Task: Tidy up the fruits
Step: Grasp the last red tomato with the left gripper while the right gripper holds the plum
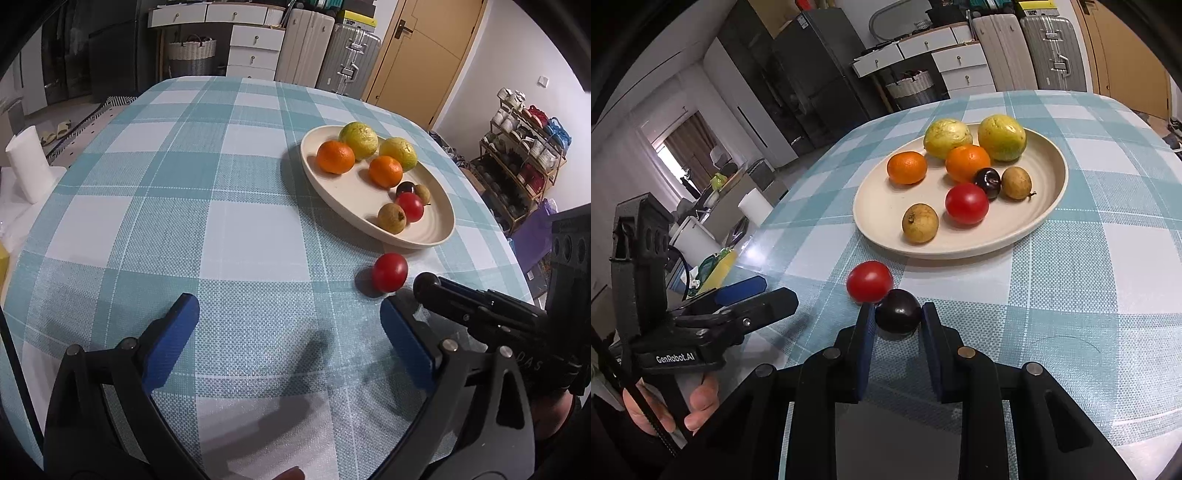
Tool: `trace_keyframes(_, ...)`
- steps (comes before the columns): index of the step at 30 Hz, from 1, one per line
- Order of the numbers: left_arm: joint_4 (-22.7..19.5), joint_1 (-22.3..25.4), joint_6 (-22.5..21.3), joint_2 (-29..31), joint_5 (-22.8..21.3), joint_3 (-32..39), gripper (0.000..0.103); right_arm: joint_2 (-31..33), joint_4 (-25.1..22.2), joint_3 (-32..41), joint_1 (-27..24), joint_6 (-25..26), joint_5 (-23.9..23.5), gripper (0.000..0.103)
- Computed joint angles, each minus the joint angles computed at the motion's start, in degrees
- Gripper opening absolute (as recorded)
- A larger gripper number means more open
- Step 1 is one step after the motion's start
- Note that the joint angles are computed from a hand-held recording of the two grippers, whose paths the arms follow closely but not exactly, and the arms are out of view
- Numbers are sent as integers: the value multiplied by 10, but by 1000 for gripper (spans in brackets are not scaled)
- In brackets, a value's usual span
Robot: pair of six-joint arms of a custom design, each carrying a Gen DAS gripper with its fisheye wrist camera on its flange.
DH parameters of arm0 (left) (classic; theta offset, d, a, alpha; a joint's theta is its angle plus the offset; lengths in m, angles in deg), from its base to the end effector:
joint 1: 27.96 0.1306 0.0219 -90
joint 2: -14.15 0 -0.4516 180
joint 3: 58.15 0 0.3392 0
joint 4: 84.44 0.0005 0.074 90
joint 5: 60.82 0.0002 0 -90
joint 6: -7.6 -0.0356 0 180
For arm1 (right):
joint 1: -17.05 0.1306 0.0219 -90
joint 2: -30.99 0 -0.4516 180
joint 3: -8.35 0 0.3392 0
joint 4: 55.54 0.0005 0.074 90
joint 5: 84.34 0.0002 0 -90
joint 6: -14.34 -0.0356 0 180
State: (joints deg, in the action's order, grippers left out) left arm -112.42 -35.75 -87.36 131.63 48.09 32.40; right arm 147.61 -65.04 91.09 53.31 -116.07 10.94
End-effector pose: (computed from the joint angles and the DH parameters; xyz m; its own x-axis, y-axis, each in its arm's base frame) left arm 0.5873 -0.0925 0.2894 -0.7806 0.1893 -0.5956 0.3817 0.8990 -0.2145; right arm 0.4742 0.3431 0.2699 -0.7685 0.2368 -0.5944 -0.0484 0.9048 0.4230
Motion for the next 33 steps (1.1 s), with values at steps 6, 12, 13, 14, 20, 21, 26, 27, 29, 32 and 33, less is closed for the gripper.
trace_keyframes(6, 1, -7, 0, -2, 6, 2, 102, -14, 21, -21, -4, -1, -3, 26)
trace_keyframes(12, -14, -22, -2, 7, -7, 19, 102, -26, 41, -46, -9, -9, -11, 26)
trace_keyframes(13, -15, -23, -2, 8, -6, 20, 102, -28, 48, -52, -10, -10, -13, 26)
trace_keyframes(14, -18, -25, -2, 10, -5, 23, 102, -31, 54, -57, -10, -11, -13, 26)
trace_keyframes(20, -37, -36, -1, 26, -5, 46, 102, -39, 63, -70, -11, -8, -12, 26)
trace_keyframes(21, -39, -37, -1, 28, -5, 49, 102, -41, 63, -71, -12, -8, -12, 26)
trace_keyframes(26, -38, -53, -19, 37, -28, 59, 102, -50, 61, -82, -14, -6, -4, 26)
trace_keyframes(27, -40, -55, -21, 40, -30, 62, 102, -51, 62, -84, -15, -5, -3, 26)
trace_keyframes(29, -45, -60, -20, 48, -34, 73, 102, -53, 70, -89, -17, -5, -6, 26)
trace_keyframes(32, -47, -64, -22, 55, -29, 81, 98, -57, 77, -96, -20, -5, -7, 26)
trace_keyframes(33, -46, -64, -26, 56, -17, 81, 93, -58, 79, -98, -21, -4, -8, 26)
